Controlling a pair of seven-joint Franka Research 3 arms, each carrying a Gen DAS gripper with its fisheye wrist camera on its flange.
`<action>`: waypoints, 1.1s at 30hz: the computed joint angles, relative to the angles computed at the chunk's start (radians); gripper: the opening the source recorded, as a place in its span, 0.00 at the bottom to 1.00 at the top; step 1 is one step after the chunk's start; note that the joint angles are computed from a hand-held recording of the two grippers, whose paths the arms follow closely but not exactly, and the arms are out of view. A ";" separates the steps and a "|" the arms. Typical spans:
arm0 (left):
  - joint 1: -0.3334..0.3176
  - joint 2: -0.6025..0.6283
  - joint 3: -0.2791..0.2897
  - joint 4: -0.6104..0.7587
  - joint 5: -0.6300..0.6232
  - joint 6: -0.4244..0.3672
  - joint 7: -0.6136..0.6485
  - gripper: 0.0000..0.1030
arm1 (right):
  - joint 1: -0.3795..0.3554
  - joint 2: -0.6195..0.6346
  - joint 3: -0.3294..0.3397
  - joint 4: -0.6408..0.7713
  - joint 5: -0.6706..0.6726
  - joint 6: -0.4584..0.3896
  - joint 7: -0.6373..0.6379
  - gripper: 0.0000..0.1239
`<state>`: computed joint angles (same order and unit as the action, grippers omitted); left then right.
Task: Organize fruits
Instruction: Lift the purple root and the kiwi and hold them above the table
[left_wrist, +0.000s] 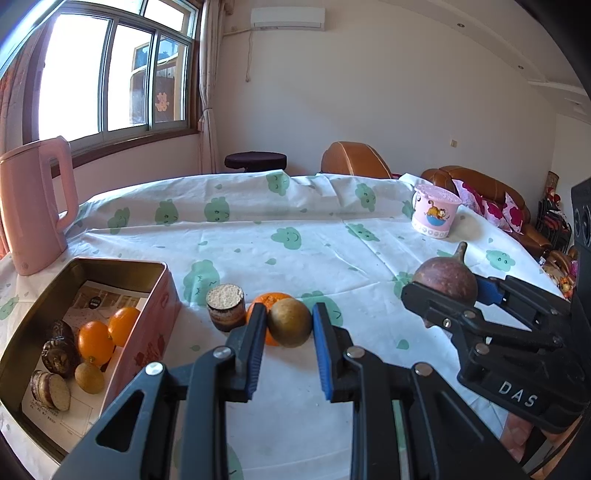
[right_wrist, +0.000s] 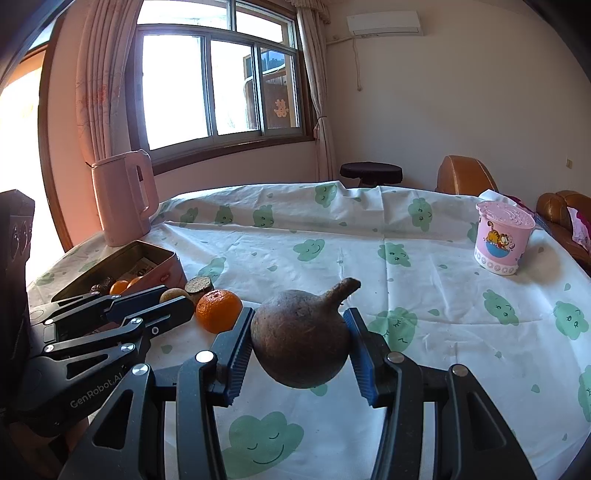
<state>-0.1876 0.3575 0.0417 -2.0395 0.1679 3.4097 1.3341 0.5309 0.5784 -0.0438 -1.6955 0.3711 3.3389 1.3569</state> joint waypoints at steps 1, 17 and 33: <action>-0.014 0.000 0.014 -0.003 -0.009 0.007 0.004 0.26 | -0.006 -0.002 0.008 -0.004 -0.002 0.010 -0.002 0.41; -0.079 -0.011 0.050 -0.041 -0.165 0.089 0.137 0.26 | -0.046 -0.016 0.077 -0.047 0.024 0.127 -0.062 0.41; -0.080 -0.016 0.021 -0.066 -0.292 0.164 0.253 0.26 | -0.067 -0.021 0.117 -0.071 0.043 0.207 -0.103 0.41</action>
<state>-0.2679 0.3414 0.0625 -2.1051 -0.1237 3.5732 1.5866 0.4644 0.5571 0.0729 -1.7661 0.4139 3.5458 1.2542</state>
